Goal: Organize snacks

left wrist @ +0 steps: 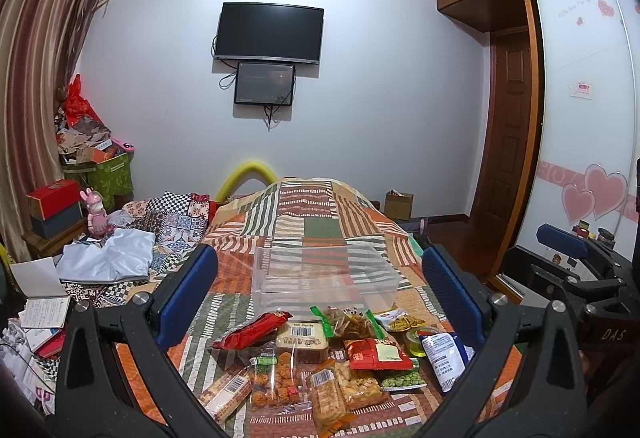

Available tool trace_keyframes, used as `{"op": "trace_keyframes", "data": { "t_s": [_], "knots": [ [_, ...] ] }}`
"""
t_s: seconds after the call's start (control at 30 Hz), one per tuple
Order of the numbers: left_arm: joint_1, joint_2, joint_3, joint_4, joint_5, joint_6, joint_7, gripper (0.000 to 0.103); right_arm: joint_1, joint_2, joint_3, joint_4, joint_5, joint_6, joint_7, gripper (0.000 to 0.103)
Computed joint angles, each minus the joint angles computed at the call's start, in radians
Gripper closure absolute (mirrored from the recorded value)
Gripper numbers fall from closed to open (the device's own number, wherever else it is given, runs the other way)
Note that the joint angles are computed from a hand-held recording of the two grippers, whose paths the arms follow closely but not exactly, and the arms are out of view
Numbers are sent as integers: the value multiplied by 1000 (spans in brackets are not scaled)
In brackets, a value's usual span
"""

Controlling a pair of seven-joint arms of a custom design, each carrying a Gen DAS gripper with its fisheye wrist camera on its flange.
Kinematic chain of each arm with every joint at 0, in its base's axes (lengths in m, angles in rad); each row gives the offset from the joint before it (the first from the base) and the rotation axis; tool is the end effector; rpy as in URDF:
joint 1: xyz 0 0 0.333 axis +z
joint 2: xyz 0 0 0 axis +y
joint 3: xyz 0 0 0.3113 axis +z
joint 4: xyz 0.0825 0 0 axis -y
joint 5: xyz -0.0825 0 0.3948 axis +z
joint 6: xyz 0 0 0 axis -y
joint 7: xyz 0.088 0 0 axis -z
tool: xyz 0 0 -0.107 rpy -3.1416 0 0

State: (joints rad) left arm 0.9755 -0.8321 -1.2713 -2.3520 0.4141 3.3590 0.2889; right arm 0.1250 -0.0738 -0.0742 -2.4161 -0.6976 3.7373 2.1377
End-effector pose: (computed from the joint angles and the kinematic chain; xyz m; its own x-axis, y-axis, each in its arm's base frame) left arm 0.4505 -0.2983 0.4915 -0.0139 -0.9963 0.0846 -0.2503 -0.0784 -0.9650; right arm 0.4940 0.1099 0.4795 0.4033 -0.9123 -0.0710 -0.2725 -0.0457 -0.9611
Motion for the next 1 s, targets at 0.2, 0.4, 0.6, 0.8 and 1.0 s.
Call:
{"op": "trace_keyframes", "data": {
  "t_s": [0.2,0.4,0.6,0.8,1.0],
  "knots": [
    [-4,5,0,-1,-3,2,1,0,-1,0,-1,3,-10,-1,9,0],
    [-6,9,-1,-2,-4,2,3,0,-3,2,-3,11,-29,-3,29,0],
    [-10,20,-3,-2,-1,-4,6,0,-3,3,-2,13,-31,-4,41,0],
    [-5,25,-6,3,2,-6,7,0,-9,7,-2,14,-38,5,42,0],
    [-7,26,-6,2,2,-11,6,0,-12,5,1,10,-33,5,34,0]
  ]
}}
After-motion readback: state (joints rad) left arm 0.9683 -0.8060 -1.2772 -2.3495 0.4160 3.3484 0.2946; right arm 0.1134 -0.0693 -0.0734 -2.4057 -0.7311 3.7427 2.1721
